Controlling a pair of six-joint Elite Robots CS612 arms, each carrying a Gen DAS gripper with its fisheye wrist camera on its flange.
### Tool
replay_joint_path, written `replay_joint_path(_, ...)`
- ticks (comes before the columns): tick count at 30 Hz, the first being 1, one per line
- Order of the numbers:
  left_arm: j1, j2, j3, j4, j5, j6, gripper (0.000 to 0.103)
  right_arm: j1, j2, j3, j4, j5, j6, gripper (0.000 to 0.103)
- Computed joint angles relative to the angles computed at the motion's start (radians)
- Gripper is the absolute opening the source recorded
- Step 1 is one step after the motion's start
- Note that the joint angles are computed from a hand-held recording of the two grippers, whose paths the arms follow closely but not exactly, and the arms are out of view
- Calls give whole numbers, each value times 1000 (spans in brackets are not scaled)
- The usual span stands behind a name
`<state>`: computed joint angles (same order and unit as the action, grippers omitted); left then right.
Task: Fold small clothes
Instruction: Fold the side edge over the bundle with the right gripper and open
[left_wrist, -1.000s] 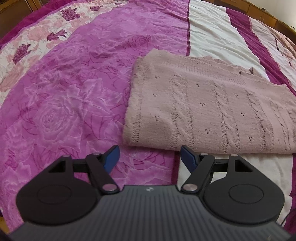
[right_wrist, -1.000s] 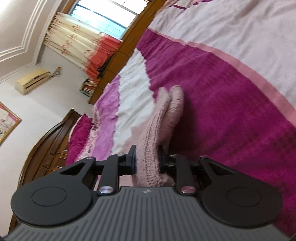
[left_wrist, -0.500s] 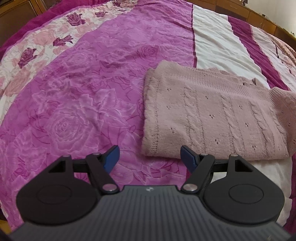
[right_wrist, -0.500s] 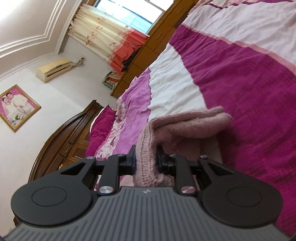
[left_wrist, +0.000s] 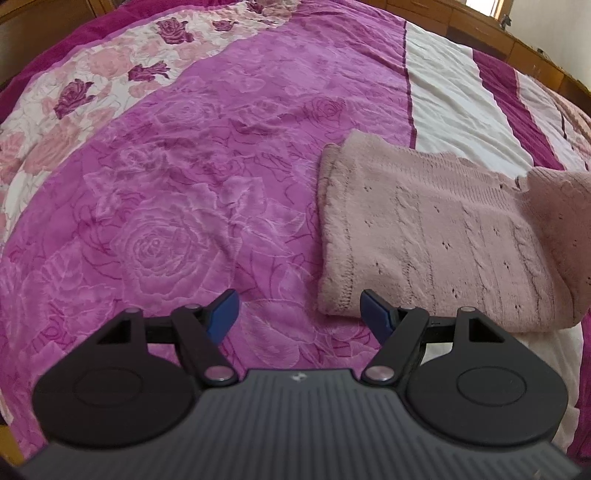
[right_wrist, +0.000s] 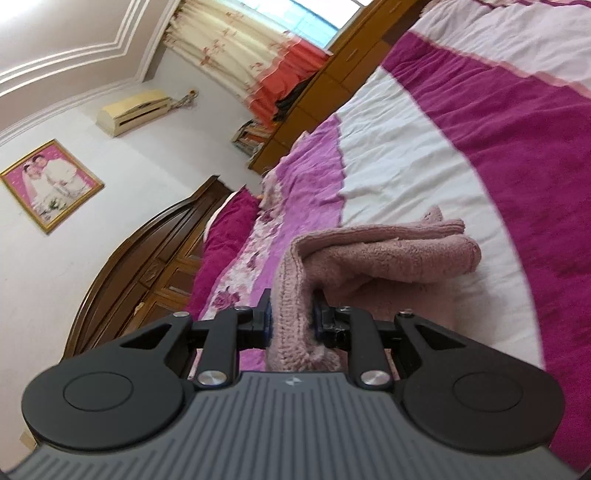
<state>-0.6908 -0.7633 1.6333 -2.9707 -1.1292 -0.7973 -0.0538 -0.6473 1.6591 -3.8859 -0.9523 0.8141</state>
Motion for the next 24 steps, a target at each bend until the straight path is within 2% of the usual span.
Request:
replay_joint_path(8, 6, -4, 15, -20, 2, -12, 74, 47, 14, -61, 11, 50, 22, 22)
replay_joint_path(13, 10, -8, 27, -25, 11, -28, 74, 86, 29, -105, 67, 72, -2, 22)
replay_joint_path(21, 20, -13, 45, -35, 3, -39, 74, 161, 72, -179, 274, 42, -142, 23)
replay_joint_path(24, 24, -16, 53, -42, 3, -45, 74, 182, 76, -181, 355, 13, -207, 26)
